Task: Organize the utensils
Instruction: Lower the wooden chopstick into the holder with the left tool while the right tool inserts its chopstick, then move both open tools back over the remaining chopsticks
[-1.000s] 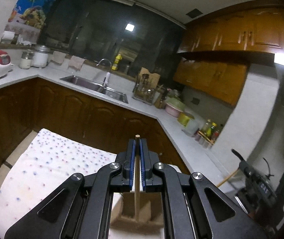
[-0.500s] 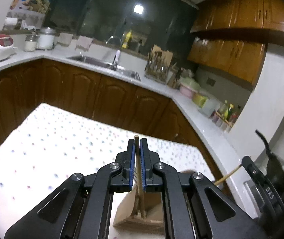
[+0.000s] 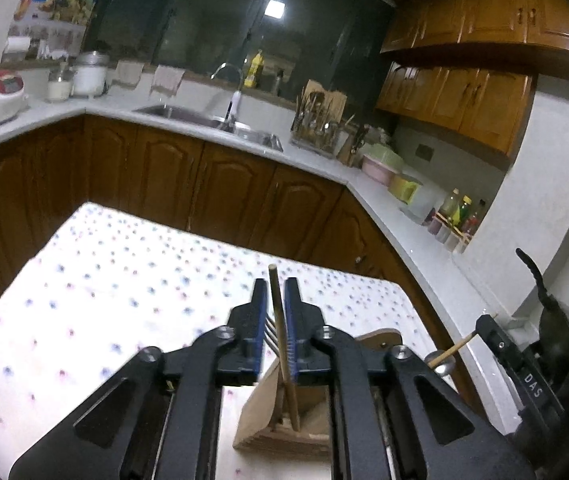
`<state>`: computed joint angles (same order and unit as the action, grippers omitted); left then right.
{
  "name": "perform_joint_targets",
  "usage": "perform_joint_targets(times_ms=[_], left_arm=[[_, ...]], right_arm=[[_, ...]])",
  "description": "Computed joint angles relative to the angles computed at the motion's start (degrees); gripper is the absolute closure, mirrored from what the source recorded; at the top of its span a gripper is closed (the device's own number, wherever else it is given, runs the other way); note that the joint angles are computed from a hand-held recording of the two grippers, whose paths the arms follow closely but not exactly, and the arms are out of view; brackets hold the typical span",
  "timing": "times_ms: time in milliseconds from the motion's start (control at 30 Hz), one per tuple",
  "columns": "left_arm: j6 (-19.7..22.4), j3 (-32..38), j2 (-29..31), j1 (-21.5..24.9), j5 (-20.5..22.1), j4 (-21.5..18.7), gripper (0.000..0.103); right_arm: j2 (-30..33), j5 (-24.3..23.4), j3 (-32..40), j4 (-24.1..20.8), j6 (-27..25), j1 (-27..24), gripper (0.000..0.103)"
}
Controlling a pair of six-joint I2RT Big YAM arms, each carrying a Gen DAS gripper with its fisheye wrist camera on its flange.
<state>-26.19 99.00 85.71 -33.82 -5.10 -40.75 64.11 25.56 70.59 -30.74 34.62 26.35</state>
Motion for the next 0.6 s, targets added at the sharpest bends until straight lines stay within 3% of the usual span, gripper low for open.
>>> perform_joint_targets(times_ms=[67,100,133,167,200,300,367,600], left_arm=[[-0.49,-0.50,-0.71,0.21,0.10,-0.23,0.077],[-0.51,-0.94,-1.15,0.21,-0.05,-0.11,0.068],[-0.44,-1.57,-1.93,0.20,-0.29,0.01,0.064],[-0.35,-2.11,-2.57,0.14,-0.56,0.05,0.053],[-0.22,-2.98,-3.64,0.08,-0.96,0.04,0.043],[-0.29,-6.28,-6.94,-0.11,-2.33,0.74,0.023],[-0.60,-9.02,-9.40,-0.30,-3.07,0.89,0.019],[-1.84,-17.95,-16.97,-1.48,-4.00,-0.92,0.017]], right_arm=[[-0.31,-1.33,-0.08,-0.41,0.82,-0.50,0.087],[-0.83,-2.14,-0.31,-0.36,1.43,-0.78,0.068],[-1.51,-2.87,-0.73,0.13,1.93,-1.02,0.055],[-2.49,-3.26,-1.45,1.16,2.31,-1.12,0.031],[-3.48,-2.70,-2.18,2.02,2.63,-0.83,0.020],[-6.26,-0.44,-3.58,3.06,2.90,0.28,0.014],[-8.63,0.26,-4.82,3.12,3.73,1.15,0.003],[-14.50,5.06,-8.41,0.02,7.60,6.41,0.002]])
